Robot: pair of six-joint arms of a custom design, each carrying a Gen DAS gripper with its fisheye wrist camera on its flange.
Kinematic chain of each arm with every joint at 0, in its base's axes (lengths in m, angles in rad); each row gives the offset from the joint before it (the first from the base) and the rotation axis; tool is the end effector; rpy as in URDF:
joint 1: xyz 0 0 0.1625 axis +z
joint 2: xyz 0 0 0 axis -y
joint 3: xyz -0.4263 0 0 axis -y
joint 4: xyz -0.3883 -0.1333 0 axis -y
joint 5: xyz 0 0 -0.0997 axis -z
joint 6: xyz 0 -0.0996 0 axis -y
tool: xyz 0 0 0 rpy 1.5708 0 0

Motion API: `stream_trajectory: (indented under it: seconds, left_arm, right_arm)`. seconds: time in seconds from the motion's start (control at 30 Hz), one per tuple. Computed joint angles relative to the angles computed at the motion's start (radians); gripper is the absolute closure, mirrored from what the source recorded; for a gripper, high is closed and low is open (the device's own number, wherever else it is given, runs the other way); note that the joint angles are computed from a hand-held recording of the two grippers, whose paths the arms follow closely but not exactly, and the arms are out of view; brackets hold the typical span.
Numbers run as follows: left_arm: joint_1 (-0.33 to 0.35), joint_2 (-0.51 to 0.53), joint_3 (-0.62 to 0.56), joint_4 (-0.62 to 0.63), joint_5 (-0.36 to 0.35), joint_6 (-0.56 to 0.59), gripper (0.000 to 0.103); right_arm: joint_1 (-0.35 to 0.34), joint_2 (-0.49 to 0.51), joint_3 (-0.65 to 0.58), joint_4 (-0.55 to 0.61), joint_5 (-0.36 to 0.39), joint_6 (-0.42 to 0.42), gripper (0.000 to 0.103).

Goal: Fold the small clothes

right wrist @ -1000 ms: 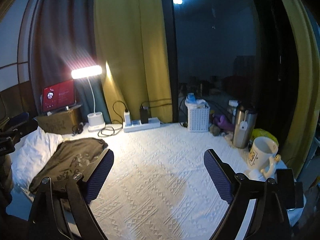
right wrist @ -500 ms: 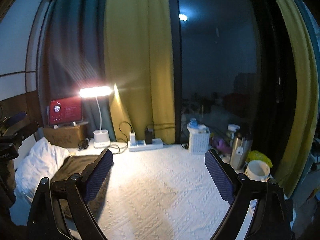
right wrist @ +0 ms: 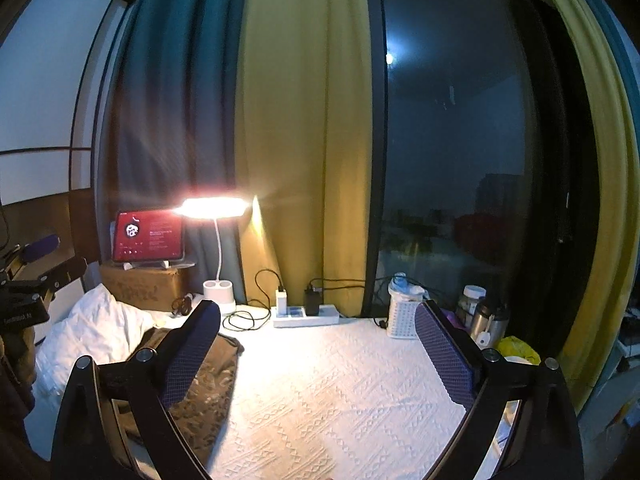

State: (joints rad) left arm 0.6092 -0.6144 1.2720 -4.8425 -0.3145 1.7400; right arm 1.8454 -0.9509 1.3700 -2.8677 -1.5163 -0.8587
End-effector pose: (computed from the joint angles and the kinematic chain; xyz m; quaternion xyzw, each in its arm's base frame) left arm -0.3493 -0.5218 0.2477 0.0820 0.5997 -0.6646 0.4381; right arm 0.3349 -0.6771 0.3646 0.4955 -0.7572 0.4139 0.0987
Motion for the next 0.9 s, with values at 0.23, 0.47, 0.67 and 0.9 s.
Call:
stream_trajectory:
  seconds: [0.23, 0.47, 0.67, 0.9]
  left_arm:
    - [-0.014, -0.013, -0.015, -0.111, -0.030, 0.135, 0.002]
    - [-0.030, -0.047, -0.008, -0.210, -0.019, 0.220, 0.002]
    - [-0.029, -0.059, 0.004, -0.240, -0.011, 0.233, 0.002]
    - [-0.026, -0.068, 0.011, -0.259, -0.003, 0.239, 0.002]
  right_arm:
    - [0.015, -0.013, 0.015, -0.032, 0.009, -0.015, 0.005]
    - [0.024, -0.019, 0.011, -0.045, 0.019, -0.012, 0.004]
    - [0.024, -0.014, 0.011, -0.047, 0.016, -0.012, 0.004]
    - [0.024, -0.006, 0.007, -0.032, 0.005, -0.011, 0.004]
